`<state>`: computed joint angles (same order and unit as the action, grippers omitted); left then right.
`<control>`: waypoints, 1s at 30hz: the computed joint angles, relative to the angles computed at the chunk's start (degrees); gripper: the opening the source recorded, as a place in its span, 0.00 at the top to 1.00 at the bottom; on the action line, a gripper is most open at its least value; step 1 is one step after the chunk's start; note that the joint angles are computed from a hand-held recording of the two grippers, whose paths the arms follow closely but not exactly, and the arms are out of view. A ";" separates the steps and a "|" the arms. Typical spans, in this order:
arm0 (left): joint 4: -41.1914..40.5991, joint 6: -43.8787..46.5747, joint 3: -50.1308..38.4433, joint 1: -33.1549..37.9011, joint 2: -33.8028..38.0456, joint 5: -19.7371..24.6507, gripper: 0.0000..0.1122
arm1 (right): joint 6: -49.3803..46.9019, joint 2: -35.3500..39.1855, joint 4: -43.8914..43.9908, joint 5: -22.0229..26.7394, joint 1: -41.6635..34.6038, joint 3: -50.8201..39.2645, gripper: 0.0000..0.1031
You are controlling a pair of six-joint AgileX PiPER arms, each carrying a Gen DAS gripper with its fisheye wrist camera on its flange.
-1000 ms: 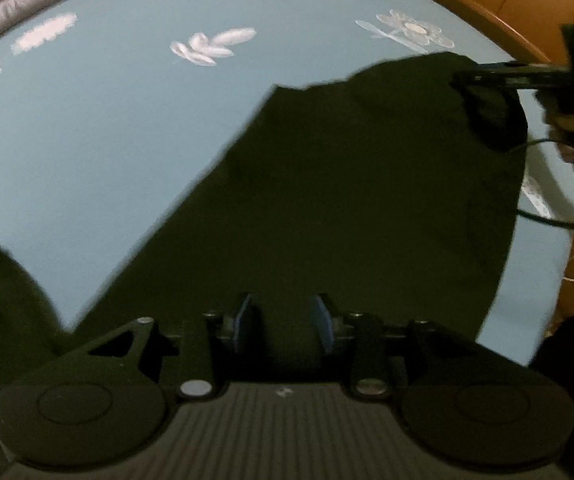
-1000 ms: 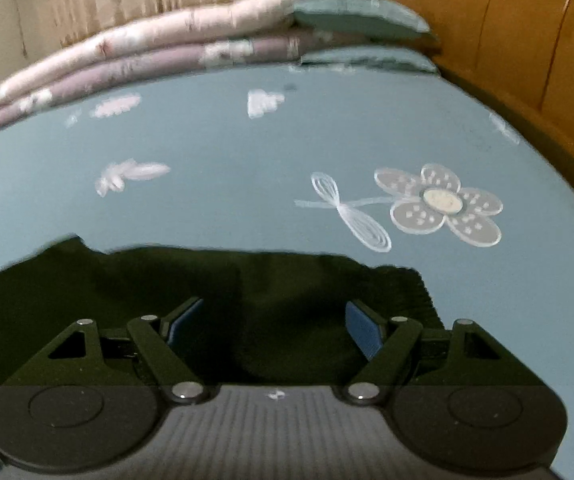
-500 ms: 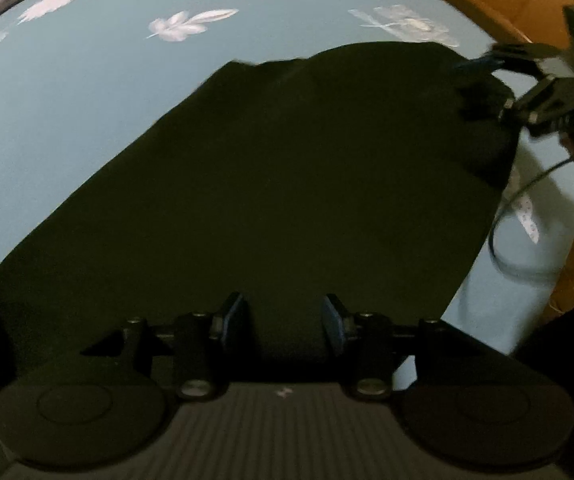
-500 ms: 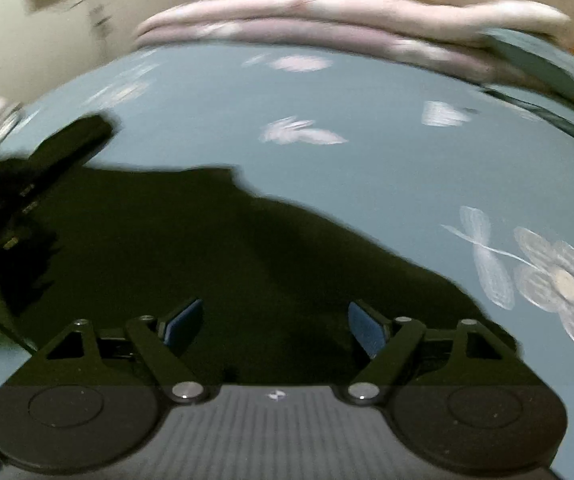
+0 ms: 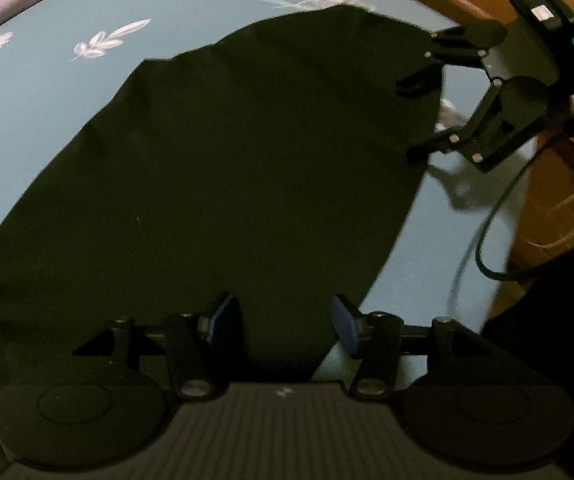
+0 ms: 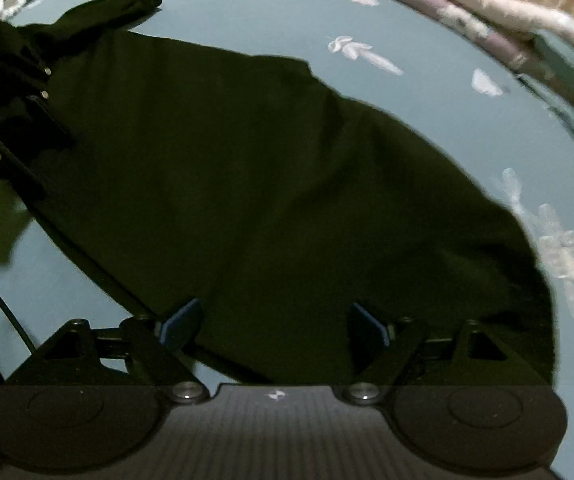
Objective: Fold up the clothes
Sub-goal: 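Fold the hoodie edge over with the left gripper toward the right gripper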
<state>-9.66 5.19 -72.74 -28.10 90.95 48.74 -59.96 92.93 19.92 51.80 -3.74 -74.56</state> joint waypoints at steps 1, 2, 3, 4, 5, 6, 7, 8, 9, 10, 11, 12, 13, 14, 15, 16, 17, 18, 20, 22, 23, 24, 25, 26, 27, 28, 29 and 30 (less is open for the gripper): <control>-0.83 2.34 0.35 1.03 -0.45 -0.86 0.52 | 1.77 -0.36 -0.60 -1.10 0.49 -0.12 0.16; -1.15 4.36 0.73 1.99 -0.80 -2.14 0.52 | 5.40 -1.28 -1.13 -3.10 1.82 0.43 0.16; -1.80 6.48 0.97 3.03 -0.89 -3.12 0.52 | 9.19 -2.09 -1.84 -5.05 3.19 0.90 0.15; -2.99 8.89 1.45 4.14 -0.87 -3.89 0.52 | 11.90 -2.46 -1.11 -6.23 4.23 1.34 0.14; -4.53 11.59 2.27 5.27 -0.94 -4.73 0.52 | 15.37 -2.66 -0.88 -8.00 5.74 2.44 0.12; -5.50 13.39 3.33 6.08 -1.42 -5.22 0.52 | 19.04 -2.79 -0.87 -9.79 7.31 3.49 0.10; -5.86 14.21 4.60 6.66 -2.17 -5.26 0.52 | 23.88 -2.54 -2.52 -10.91 8.96 4.49 0.10; -6.15 14.91 5.77 7.27 -2.77 -5.16 0.52 | 29.61 -2.20 -4.68 -11.37 10.63 5.69 0.10; -6.63 15.71 7.19 8.08 -3.64 -4.74 0.52 | 34.76 -2.74 -7.60 -11.72 12.05 7.51 0.10; -8.05 17.05 9.20 9.37 -4.97 -4.49 0.52 | 39.90 -3.22 -10.35 -11.97 13.44 9.25 0.09; -10.27 18.97 11.53 11.02 -6.45 -4.57 0.51 | 44.70 -4.41 -12.07 -13.21 14.07 11.08 0.03; -13.43 21.84 13.81 12.95 -8.35 -4.27 0.51 | 49.73 -5.54 -13.97 -14.31 14.75 12.82 0.00; -16.04 24.53 14.85 14.88 -9.71 -3.47 0.49 | 54.94 -6.58 -16.12 -15.22 15.50 14.38 0.00; -17.25 26.13 14.70 16.53 -10.13 -2.57 0.49 | 59.89 -6.94 -19.27 -15.18 16.72 14.54 0.00; -18.44 27.72 14.50 18.22 -10.50 -1.61 0.49 | 64.81 -7.20 -22.45 -14.89 17.97 14.58 0.00; -18.54 28.29 14.09 19.49 -10.90 -1.34 0.49 | 69.13 -6.86 -25.95 -13.34 19.62 13.61 0.00; -17.62 27.92 13.50 20.33 -11.31 -1.78 0.49 | 73.18 -6.36 -29.21 -11.30 21.43 12.16 0.00; -16.99 27.83 12.73 21.30 -11.26 -2.21 0.49 | 75.67 -5.53 -30.97 -9.32 22.86 10.05 0.00; -15.96 27.01 11.61 22.82 -11.37 -1.55 0.47 | 77.44 -5.16 -31.21 -8.36 24.44 7.53 0.00; -14.94 25.09 11.46 23.78 -10.53 -1.05 0.47 | 78.83 -4.56 -30.39 -7.68 25.06 5.38 0.00; -14.45 24.01 11.48 24.19 -9.88 -0.89 0.47 | 79.62 -4.01 -29.87 -7.21 25.37 4.26 0.00; -14.94 24.14 12.19 24.65 -9.76 -1.24 0.47 | 80.60 -3.09 -29.26 -6.72 25.88 3.60 0.00; -16.42 25.49 13.59 25.17 -10.15 -2.08 0.47 | 81.46 -2.08 -28.60 -6.24 26.34 2.87 0.00; -18.03 27.00 14.56 25.94 -10.63 -2.18 0.46 | 81.37 -0.11 -27.73 -5.68 26.43 1.30 0.00; -19.70 28.57 15.10 26.95 -11.21 -1.55 0.45 | 82.50 1.40 -27.97 -4.75 27.11 0.29 0.00; -21.32 30.08 15.44 28.37 -11.81 -0.74 0.45 | 83.89 2.83 -29.06 -3.54 28.08 -0.75 0.00; -22.89 31.52 15.53 30.19 -12.41 0.25 0.45 | 85.18 3.67 -30.96 -2.68 29.02 -1.50 0.00; -23.89 32.48 15.50 31.65 -12.86 0.77 0.45 | 86.34 4.50 -32.45 -1.34 29.93 -2.65 0.00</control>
<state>-33.55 37.67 -57.24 3.55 78.10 49.52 26.38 97.43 -12.53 50.45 26.19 -77.22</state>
